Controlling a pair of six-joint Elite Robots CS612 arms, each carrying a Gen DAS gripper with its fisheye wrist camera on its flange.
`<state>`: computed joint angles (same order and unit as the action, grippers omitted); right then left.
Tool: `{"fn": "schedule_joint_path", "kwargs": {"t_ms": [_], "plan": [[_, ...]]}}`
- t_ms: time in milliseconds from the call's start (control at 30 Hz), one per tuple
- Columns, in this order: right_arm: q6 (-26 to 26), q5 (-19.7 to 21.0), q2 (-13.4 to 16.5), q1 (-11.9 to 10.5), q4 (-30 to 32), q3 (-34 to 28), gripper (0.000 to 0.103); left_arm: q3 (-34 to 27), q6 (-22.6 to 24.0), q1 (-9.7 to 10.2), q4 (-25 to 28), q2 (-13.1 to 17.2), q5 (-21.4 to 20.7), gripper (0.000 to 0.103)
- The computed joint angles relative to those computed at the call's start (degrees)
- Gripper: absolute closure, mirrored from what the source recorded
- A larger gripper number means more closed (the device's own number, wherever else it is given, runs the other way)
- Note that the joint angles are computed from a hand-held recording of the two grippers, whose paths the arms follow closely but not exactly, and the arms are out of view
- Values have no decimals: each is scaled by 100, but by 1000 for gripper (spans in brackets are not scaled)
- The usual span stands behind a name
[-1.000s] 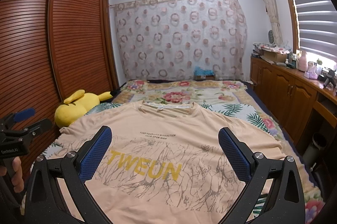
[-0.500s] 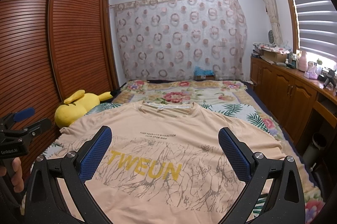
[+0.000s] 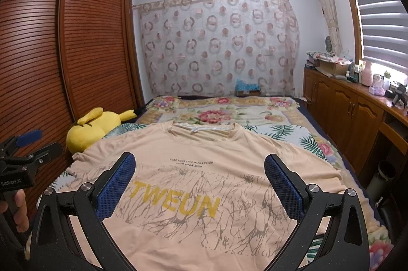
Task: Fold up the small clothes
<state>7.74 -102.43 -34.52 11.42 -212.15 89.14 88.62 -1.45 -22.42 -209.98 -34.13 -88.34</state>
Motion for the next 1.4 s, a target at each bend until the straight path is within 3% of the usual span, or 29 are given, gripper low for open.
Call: {"fn": "schedule_joint_path", "kwargs": {"t_ms": [300, 767, 867, 1000, 1400], "plan": [[-41, 327, 65, -53, 165, -40, 0, -109, -49, 52, 295, 88, 26, 0], [-357, 754, 258, -39, 912, -408, 0, -472, -46, 304, 950, 347, 79, 0], [-426, 853, 322, -37, 1129, -541, 0, -582, 35, 398, 1168, 406, -41, 0], [-558, 973, 422, -24, 1508, -774, 0, -781, 92, 578, 1629, 492, -604, 0], [-976, 1316, 629, 23, 2200, -1274, 0, -1244, 233, 864, 2459, 710, -588, 0]]}}
